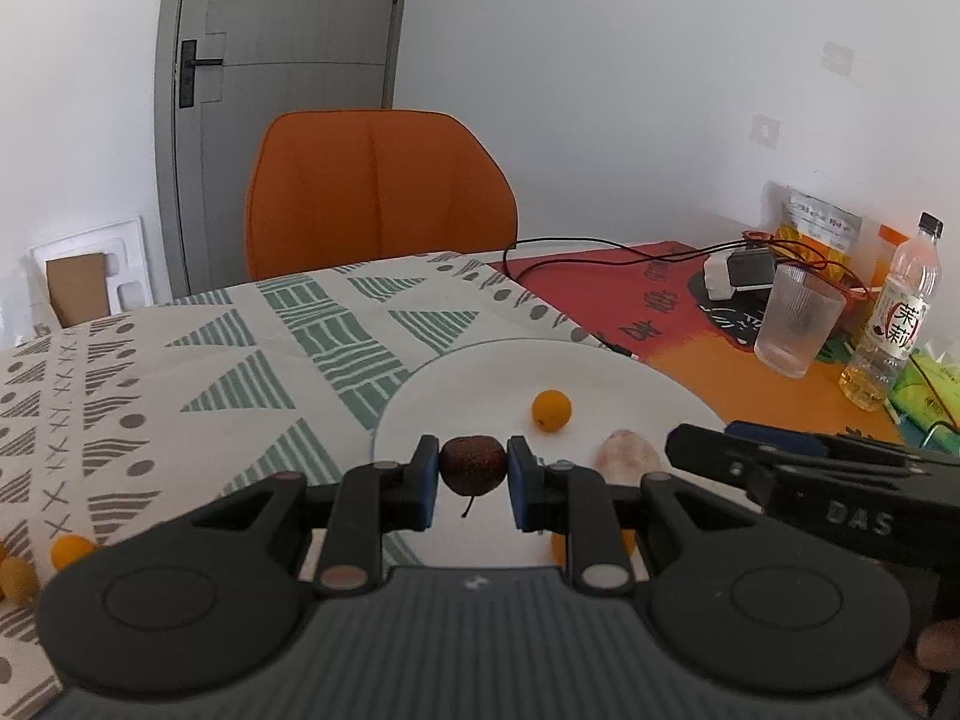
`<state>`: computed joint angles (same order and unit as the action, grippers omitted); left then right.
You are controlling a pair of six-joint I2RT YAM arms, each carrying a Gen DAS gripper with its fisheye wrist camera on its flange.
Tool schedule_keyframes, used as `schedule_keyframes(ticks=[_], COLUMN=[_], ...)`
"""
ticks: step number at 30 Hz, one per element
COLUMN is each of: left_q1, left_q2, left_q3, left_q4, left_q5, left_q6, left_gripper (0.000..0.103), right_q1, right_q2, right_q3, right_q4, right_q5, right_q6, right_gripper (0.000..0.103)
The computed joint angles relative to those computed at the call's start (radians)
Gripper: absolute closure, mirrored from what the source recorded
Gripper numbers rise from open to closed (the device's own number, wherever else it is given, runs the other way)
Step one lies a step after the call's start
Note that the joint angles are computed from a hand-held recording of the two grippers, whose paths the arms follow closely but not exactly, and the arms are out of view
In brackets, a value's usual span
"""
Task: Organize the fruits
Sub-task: 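Carry the pomelo segment and brown fruit into the white bowl and open both tools, then move both open tools back toward the remaining fruit on the table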
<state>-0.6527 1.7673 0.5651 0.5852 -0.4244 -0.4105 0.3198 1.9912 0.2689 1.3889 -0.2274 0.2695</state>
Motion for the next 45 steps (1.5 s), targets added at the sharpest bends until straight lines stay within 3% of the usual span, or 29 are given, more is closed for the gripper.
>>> schedule_keyframes(ticks=[5, 9, 16, 18, 23, 29, 36, 45], left_q1=[0.002, 0.0, 0.004, 0.005, 0.008, 0.022, 0.038, 0.07], left_q2=[0.016, 0.003, -0.074, -0.102, -0.16, -0.237, -0.355, -0.588], left_q3=[0.022, 0.024, -0.047, -0.072, -0.111, -0.171, -0.248, -0.352], left_q4=[-0.003, -0.018, -0.016, -0.017, -0.054, -0.091, -0.134, -0.249], left_q5=[0.021, 0.019, -0.031, -0.052, -0.109, -0.143, -0.176, -0.233], left_q6=[0.002, -0.002, -0.015, -0.017, -0.035, -0.079, -0.108, -0.138], left_gripper=[0.08, 0.074, 0.047, 0.042, 0.017, 0.012, 0.007, 0.007], right_q1=[-0.018, -0.002, 0.012, 0.022, 0.064, 0.109, 0.165, 0.228], right_q2=[-0.004, 0.001, 0.001, -0.002, -0.017, -0.036, -0.057, -0.083], right_q3=[-0.02, -0.027, -0.026, -0.026, -0.029, -0.04, -0.045, -0.035], right_q4=[-0.007, -0.012, -0.017, -0.018, -0.025, -0.022, -0.03, -0.054], right_q5=[-0.036, -0.027, -0.026, -0.019, 0.006, 0.04, 0.093, 0.107], right_q6=[-0.011, -0.022, -0.008, -0.004, -0.008, -0.007, 0.004, 0.019], right_gripper=[0.047, 0.047, 0.046, 0.041, 0.034, 0.024, 0.004, 0.0])
